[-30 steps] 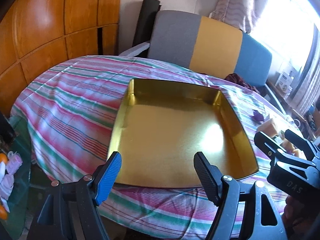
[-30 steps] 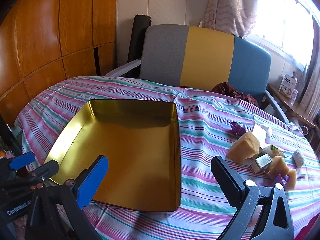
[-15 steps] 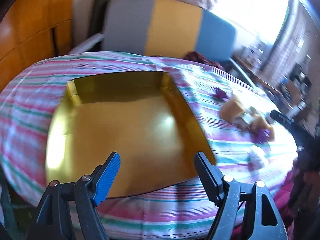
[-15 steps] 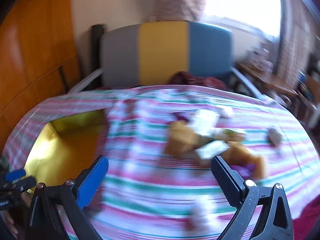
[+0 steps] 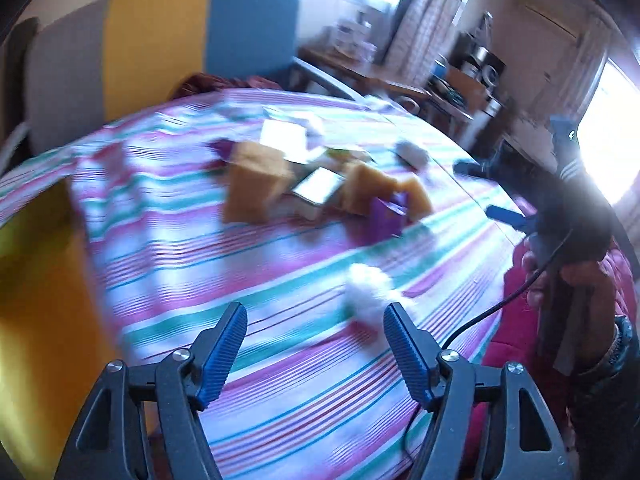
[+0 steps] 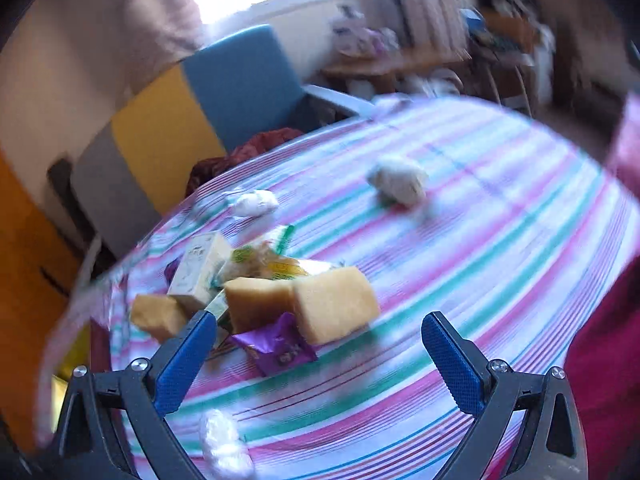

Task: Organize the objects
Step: 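Reach the left tool to the plastic-wrapped white bundle and grasp it, then grasp a yellow sponge with the right tool while the left tool holds the bundle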

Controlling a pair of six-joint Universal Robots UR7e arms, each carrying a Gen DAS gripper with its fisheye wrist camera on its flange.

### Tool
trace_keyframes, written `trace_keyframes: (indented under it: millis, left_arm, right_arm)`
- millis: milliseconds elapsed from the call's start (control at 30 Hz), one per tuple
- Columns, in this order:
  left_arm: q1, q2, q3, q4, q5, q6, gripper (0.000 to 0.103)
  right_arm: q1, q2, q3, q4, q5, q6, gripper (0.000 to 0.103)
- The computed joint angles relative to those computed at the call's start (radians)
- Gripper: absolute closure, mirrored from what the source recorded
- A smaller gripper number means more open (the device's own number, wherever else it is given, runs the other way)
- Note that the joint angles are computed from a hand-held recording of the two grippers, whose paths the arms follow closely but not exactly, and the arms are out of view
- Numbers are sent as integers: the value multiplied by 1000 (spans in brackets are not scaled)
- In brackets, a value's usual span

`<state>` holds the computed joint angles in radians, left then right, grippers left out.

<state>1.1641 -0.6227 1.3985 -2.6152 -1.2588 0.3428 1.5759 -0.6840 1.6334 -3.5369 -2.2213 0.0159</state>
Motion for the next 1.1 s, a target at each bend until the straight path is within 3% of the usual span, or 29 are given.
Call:
trace_keyframes:
  millis: [167,267,300,367,600,767,933,1100]
  left_arm:
    - [1,112,-127,113,-33,-52,37]
    - [-4,174,-186,150,-14,-65,40]
    - [-4,196,-211,177,-11,-66,44]
    - [-3,220,-226,198,8,-74,66]
    - [-9,180,-128,83,80,8,69]
    - [-6,136,-31,-33,140,73,69]
    - [13,106,11,-99,132,96,69]
    - [18,115,13,-125,118,109,69]
  right_arm:
    - [-31,-40,59,-59,121,67,0]
    - [-34,-44,67,-58,140,96,0]
    - [-36,-47,71,-58,149,103,0]
    - [-37,-47,69,-44,152,114,0]
    - [-36,-42,51,2,128,119,0]
    - [-30,-35,30,69,87,124,8]
    - [-27,-25,-1,163,54,131,17]
    - [-23,-17,-62,326,0,136,24]
